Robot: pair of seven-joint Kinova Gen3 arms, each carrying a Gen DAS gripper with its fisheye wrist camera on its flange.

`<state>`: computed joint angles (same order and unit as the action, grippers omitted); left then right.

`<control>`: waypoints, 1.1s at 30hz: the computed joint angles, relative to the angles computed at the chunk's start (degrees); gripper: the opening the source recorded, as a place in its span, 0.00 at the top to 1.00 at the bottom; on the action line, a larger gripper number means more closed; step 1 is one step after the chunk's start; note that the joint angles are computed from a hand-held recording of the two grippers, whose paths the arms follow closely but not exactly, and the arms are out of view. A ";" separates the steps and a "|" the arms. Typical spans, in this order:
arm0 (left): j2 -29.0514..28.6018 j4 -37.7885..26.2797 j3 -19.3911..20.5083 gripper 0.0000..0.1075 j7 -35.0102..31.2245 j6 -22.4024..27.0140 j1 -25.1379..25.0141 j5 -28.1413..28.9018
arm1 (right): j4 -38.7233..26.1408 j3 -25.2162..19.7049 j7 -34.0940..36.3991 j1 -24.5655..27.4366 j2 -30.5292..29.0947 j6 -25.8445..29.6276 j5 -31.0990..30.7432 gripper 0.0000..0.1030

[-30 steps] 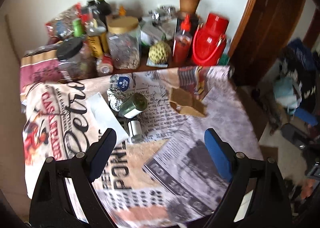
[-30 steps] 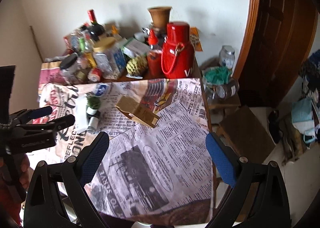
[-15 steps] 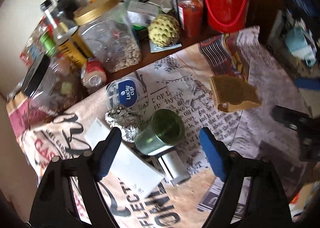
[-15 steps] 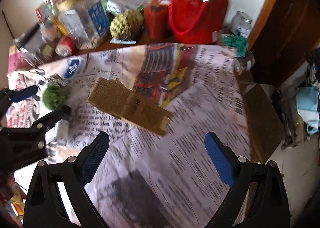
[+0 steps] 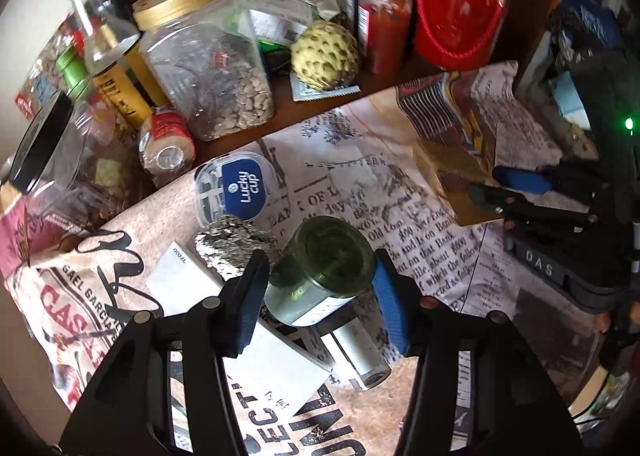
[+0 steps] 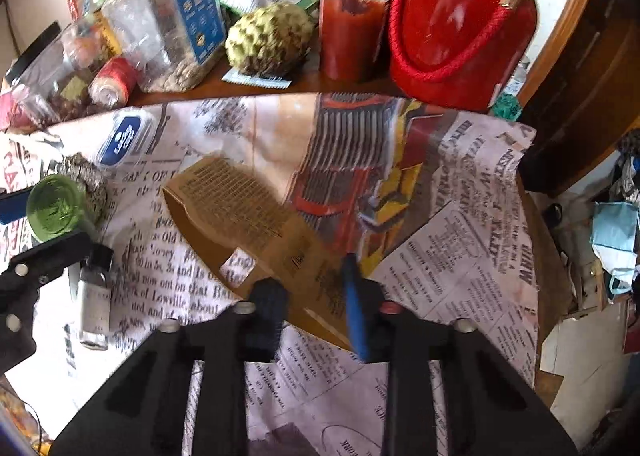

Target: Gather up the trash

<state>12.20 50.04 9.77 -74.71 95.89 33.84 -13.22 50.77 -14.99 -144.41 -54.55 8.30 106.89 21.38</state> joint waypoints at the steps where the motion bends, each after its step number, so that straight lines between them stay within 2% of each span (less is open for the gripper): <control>1: -0.15 -0.33 -0.17 0.53 0.57 0.19 -0.30 0.41 | 0.30 0.13 -0.34 0.29 -0.39 -0.49 -0.34 0.91; 6: -0.36 -2.73 -0.64 0.56 4.65 1.71 -0.72 0.75 | 2.32 -0.99 -3.26 3.23 -4.67 -3.28 -2.00 0.95; 13: -2.07 -7.14 -0.26 0.57 11.49 2.81 0.60 0.28 | -1.53 -5.57 -4.70 3.87 -8.09 0.36 1.47 0.96; 15: -2.16 -9.03 0.21 0.57 13.51 3.54 2.52 -2.04 | -2.76 -6.97 -4.13 3.98 -9.74 1.58 2.87 0.96; 18: -2.36 -11.80 0.72 0.57 16.93 4.93 6.85 -6.97 | -3.91 -7.64 -2.43 6.40 -10.96 1.39 -0.98 0.96; 20: -2.37 -13.53 0.98 0.57 19.29 6.20 10.56 -11.26 | -4.15 -7.99 -1.10 8.13 -10.93 1.62 -3.26 0.89; 21: -2.36 -14.21 1.04 0.57 20.38 6.88 12.36 -13.26 | -3.60 -7.60 -0.15 9.09 -11.00 1.33 -5.04 0.66; 22: -2.43 -14.78 1.10 0.57 21.55 7.60 13.98 -14.80 | -3.08 -7.38 0.24 9.91 -11.02 1.39 -6.57 0.33; 23: -2.61 -15.02 1.11 0.57 22.48 8.06 14.96 -15.50 | -2.19 -7.44 0.17 10.53 -11.22 1.06 -7.18 0.21; 24: -2.94 -15.08 1.25 0.57 23.49 8.55 16.06 -16.27 | -1.08 -7.60 -0.02 11.01 -11.65 0.32 -7.16 0.16; 28: -3.92 -14.15 1.89 0.57 24.77 10.30 18.55 -19.83 | 0.98 -6.87 1.19 13.09 -10.37 -1.81 -9.52 0.16; 31: -5.80 -11.87 2.53 0.58 26.35 10.69 18.16 -20.35 | 2.39 -5.94 2.36 13.13 -8.23 -4.11 -9.74 0.17; 33: -6.97 -10.39 3.40 0.58 26.98 10.98 16.89 -20.51 | 2.21 -5.28 2.66 11.79 -5.35 -3.74 -8.32 0.17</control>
